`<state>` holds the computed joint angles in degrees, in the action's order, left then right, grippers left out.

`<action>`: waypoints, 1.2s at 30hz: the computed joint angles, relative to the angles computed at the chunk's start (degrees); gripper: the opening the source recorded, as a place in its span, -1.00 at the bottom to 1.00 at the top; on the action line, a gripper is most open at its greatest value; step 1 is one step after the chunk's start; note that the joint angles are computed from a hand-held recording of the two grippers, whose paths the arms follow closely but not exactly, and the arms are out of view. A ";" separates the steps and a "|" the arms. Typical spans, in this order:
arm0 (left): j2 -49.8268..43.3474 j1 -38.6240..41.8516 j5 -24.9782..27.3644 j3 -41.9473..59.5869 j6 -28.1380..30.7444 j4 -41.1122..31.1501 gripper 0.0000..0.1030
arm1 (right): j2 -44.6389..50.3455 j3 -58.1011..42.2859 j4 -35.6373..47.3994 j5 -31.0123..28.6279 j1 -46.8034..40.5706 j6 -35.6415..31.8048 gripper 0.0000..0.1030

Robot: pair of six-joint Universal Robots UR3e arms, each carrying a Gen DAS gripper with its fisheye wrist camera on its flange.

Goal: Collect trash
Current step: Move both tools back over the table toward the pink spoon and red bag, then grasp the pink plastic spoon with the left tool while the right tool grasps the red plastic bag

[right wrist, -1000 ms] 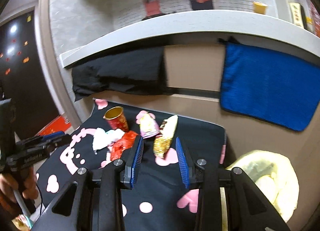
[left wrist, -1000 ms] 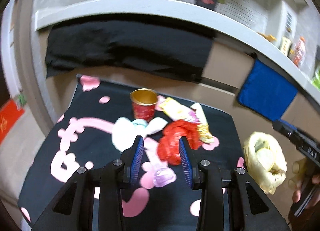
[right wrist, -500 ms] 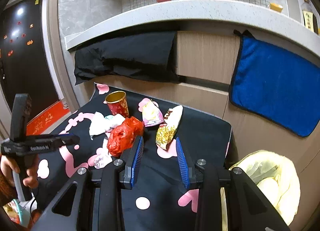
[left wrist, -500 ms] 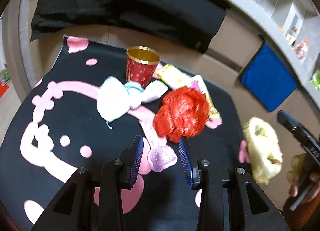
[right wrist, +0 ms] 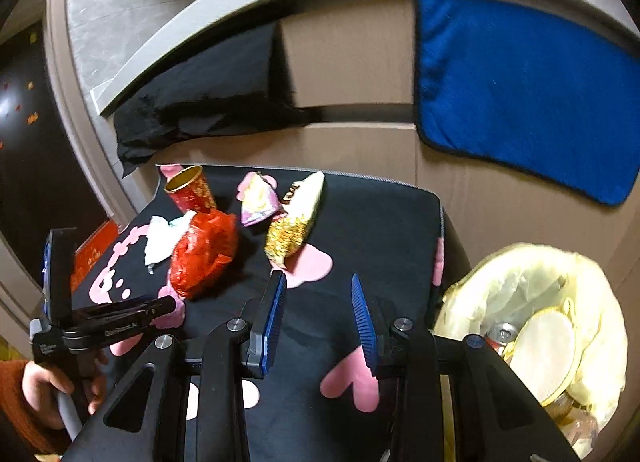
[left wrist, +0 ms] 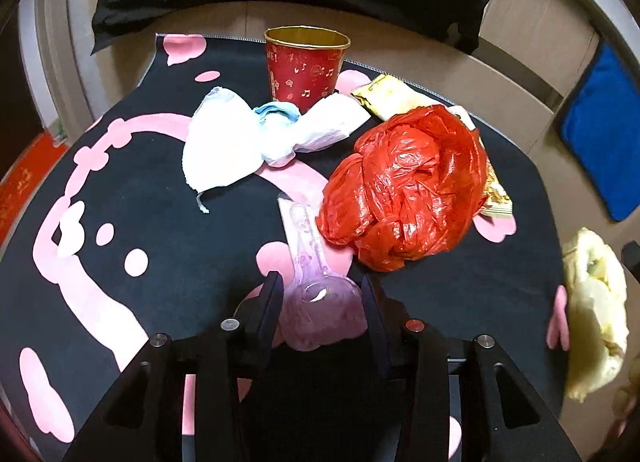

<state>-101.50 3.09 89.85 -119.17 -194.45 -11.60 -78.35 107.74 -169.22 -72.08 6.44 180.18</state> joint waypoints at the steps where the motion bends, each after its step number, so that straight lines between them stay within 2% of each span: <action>1: -0.61 -0.50 0.88 0.36 -0.25 0.23 -0.15 | 0.03 0.49 -0.41 -0.20 -0.25 -0.12 -0.38; 5: -2.28 -2.04 3.39 1.17 -0.53 0.65 -0.10 | 0.68 1.20 -1.80 -2.17 -0.07 -0.84 -0.38; 8: -1.33 -1.58 2.99 0.25 -0.52 0.23 -0.10 | 1.24 0.93 -1.88 -0.34 -0.54 -0.85 -0.36; 13: 4.67 4.41 -5.17 -5.64 0.32 0.17 -0.14 | 3.02 -1.79 -1.83 1.57 0.69 -0.95 -0.30; 15: 8.10 6.82 -7.57 -8.14 2.32 -0.03 -0.24 | 4.06 -3.76 -1.18 2.82 1.56 -1.31 -0.30; 20: 19.74 14.31 -13.56 -13.94 9.78 -3.16 -0.24 | 8.84 -12.34 3.40 7.12 4.25 -1.43 -0.26; 24: 27.78 22.84 -21.25 -15.93 16.28 -10.13 -0.24 | 15.22 -22.17 8.10 8.62 7.23 -0.89 -0.24; 27: 30.89 27.55 -24.66 -16.88 19.46 -13.82 -0.24 | 20.72 -30.54 11.18 6.15 10.26 -0.64 -0.20; 34: 35.95 34.02 -29.69 -20.39 25.04 -18.38 -0.24 | 37.40 -55.50 22.60 -6.72 18.05 -0.89 -0.02; 36: 36.68 35.00 -30.37 -20.93 25.96 -18.97 -0.24 | 41.15 -60.49 25.37 -7.12 18.74 -0.47 0.01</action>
